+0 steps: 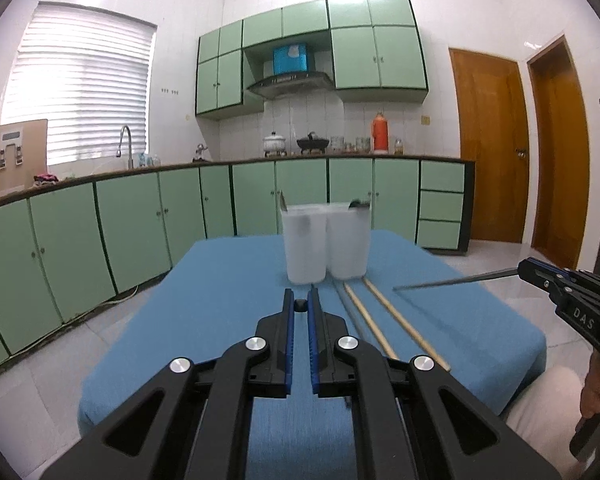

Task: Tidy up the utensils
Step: 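Lift both chopsticks and carry them over the white holder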

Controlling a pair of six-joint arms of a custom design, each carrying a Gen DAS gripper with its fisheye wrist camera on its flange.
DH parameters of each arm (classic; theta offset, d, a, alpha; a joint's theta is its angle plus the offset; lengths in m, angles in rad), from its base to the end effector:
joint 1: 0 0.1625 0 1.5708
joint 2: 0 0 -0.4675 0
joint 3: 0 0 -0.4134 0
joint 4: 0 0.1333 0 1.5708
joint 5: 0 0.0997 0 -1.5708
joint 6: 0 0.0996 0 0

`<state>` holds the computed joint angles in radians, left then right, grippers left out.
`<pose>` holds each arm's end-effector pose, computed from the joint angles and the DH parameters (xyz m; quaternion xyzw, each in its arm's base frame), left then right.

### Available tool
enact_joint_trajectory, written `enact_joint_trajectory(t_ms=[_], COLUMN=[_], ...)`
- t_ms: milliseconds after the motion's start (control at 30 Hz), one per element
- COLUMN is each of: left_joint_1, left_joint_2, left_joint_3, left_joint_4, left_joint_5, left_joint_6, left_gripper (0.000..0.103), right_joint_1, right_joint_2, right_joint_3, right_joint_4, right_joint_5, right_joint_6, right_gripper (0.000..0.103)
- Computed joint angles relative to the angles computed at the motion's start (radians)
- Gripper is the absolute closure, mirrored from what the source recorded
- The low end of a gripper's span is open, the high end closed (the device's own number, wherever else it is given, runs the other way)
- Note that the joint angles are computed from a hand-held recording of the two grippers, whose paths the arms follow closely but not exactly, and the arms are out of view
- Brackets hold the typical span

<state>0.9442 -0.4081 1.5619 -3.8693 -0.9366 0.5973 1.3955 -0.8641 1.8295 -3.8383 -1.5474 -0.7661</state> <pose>-0.2610 -0.6885 0.0277 0.3206 0.7508 -0.5184 0.2546 0.0182 -0.6748 0.2478 0.2383 -0.7589 0.5443 0.2665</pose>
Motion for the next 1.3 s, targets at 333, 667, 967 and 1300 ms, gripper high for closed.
enact_joint_trajectory(t_ms=[333, 667, 967, 1300], left_joint_1=[-0.001, 0.010, 0.010, 0.010], left_joint_2=[-0.043, -0.032, -0.017, -0.007], left_joint_3=[-0.073, -0.234, -0.316, -0.402], left_joint_4=[0.140, 0.342, 0.379, 0.426], left_joint_5=[-0.071, -0.092, -0.115, -0.148], left_joint_6=[-0.039, -0.076, -0.061, -0.042], left_gripper=[0.097, 0.097, 0.097, 0.097], right_joint_1=[0.058, 0.126, 0.162, 0.197], right_joint_2=[-0.068, -0.050, -0.020, 0.009], right_joint_3=[-0.102, -0.246, -0.333, -0.446], right_joint_4=[0.251, 0.445, 0.518, 0.622], right_joint_5=[0.001, -0.098, -0.132, -0.158], right_joint_6=[0.049, 0.038, 0.003, -0.033], right_gripper=[0.097, 0.097, 0.097, 0.097])
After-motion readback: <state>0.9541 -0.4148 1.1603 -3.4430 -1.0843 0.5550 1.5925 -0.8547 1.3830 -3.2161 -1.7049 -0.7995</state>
